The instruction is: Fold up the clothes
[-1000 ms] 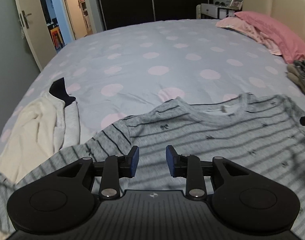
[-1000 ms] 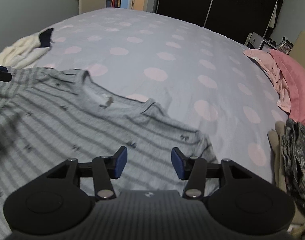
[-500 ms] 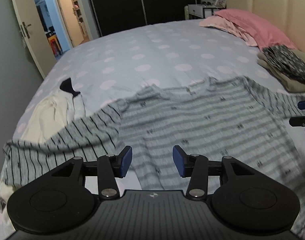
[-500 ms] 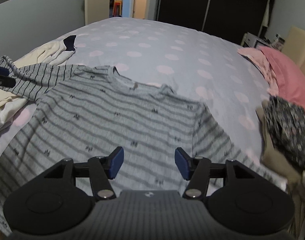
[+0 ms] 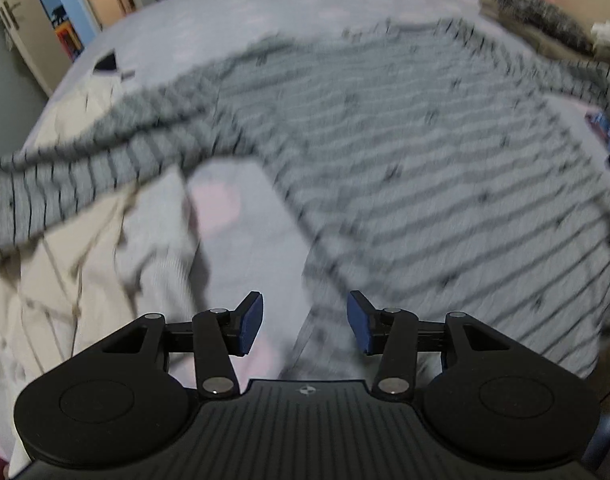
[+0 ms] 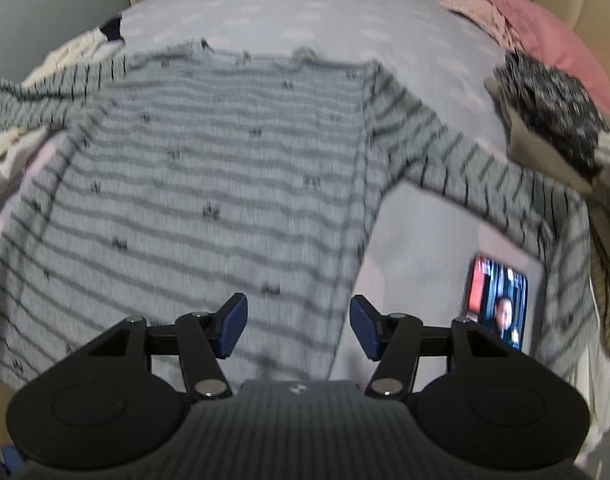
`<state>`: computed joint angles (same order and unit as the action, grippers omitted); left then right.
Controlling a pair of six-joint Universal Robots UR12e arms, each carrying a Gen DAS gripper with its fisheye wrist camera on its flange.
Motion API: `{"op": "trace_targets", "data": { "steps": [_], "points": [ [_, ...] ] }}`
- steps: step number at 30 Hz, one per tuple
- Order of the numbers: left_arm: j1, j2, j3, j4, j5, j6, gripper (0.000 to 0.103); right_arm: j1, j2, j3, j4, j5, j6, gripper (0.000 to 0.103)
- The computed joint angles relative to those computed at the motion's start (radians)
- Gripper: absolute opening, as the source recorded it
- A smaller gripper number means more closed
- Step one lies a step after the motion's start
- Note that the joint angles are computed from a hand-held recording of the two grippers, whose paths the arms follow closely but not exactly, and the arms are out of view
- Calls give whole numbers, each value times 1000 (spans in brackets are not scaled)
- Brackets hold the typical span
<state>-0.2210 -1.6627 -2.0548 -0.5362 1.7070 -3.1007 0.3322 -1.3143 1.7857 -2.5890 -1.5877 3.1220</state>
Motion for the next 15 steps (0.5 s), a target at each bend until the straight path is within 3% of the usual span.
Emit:
{"op": "trace_targets", "data": {
  "steps": [9,12,13,15],
  "points": [
    [27,-26,-10,-108,-17,-50,42,31,-9,10,14,-25,-22,60],
    [37,-27,-8,-126,-59,-76,22,36,-5,5,8,-32,-23,60],
    [40,-22,-6,-136,-73,-85,11,37,-3,4,8,-36,-22,60],
    [43,-4,-7,-150,-91,-97,6,39,0,-1,9,-46,-15,60]
  ]
}}
